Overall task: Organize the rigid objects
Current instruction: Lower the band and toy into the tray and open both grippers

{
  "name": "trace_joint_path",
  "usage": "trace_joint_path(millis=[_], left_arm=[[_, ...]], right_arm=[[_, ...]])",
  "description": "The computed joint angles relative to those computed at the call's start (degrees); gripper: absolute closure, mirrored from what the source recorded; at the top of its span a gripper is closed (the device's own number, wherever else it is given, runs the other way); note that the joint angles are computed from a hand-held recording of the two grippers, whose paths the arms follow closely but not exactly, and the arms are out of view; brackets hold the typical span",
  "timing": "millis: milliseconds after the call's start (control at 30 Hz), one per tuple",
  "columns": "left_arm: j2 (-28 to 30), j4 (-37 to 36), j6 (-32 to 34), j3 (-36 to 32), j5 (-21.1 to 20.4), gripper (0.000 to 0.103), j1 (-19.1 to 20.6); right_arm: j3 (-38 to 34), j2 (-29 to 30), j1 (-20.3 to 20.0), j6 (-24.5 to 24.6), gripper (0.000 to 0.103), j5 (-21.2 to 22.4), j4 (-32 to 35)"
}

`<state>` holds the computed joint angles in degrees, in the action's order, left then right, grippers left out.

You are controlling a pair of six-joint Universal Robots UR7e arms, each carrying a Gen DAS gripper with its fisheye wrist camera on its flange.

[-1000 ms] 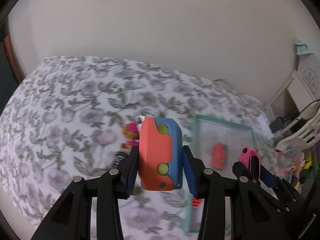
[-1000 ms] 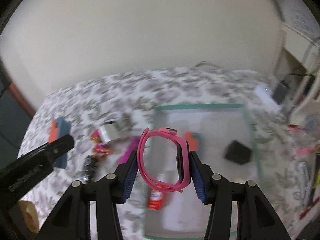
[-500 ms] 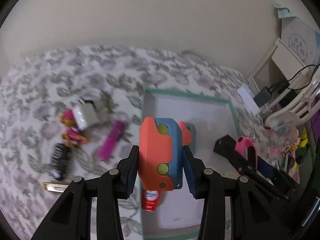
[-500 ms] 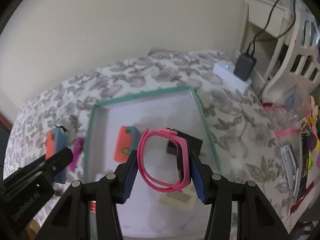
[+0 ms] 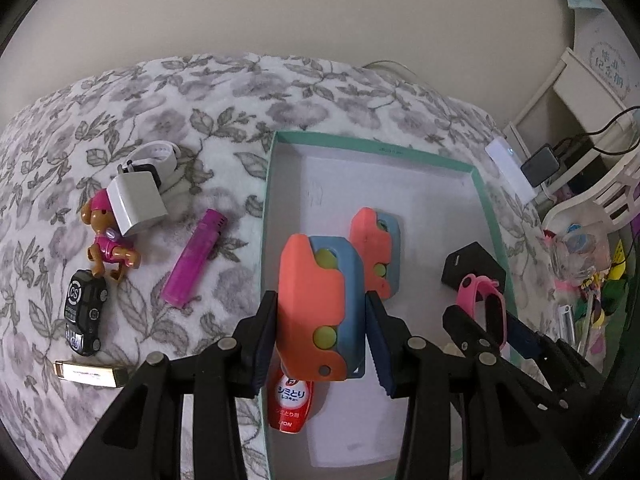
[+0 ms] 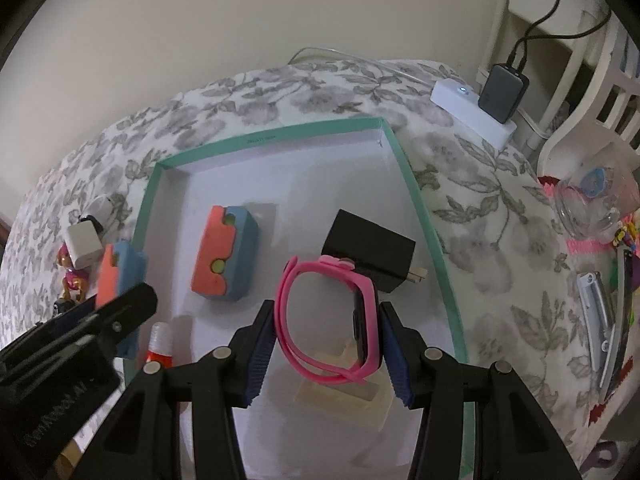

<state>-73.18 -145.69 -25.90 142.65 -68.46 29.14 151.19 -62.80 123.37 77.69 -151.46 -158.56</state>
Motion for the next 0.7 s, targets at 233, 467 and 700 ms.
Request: trace_joint_path(millis=[233, 467, 700], left_arm=[[-0.93, 0.18, -0.52, 0.08, 0.44, 0.059, -0.80], [-2.56, 2.98, -2.21, 0.35, 2.29, 0.049, -1.98], [-4.67, 3.93, -3.46, 0.61, 3.74, 0.037, -2.19]], right_arm=[[-0.46, -0.23, 0.13, -0.38, 0.049, -0.03, 1.50], [-0.94, 0.11, 0.11, -1.42, 0.049, -0.21, 1.58], [-1.01, 0.03, 0.30, -0.80, 0.048, -0.53, 2.71]])
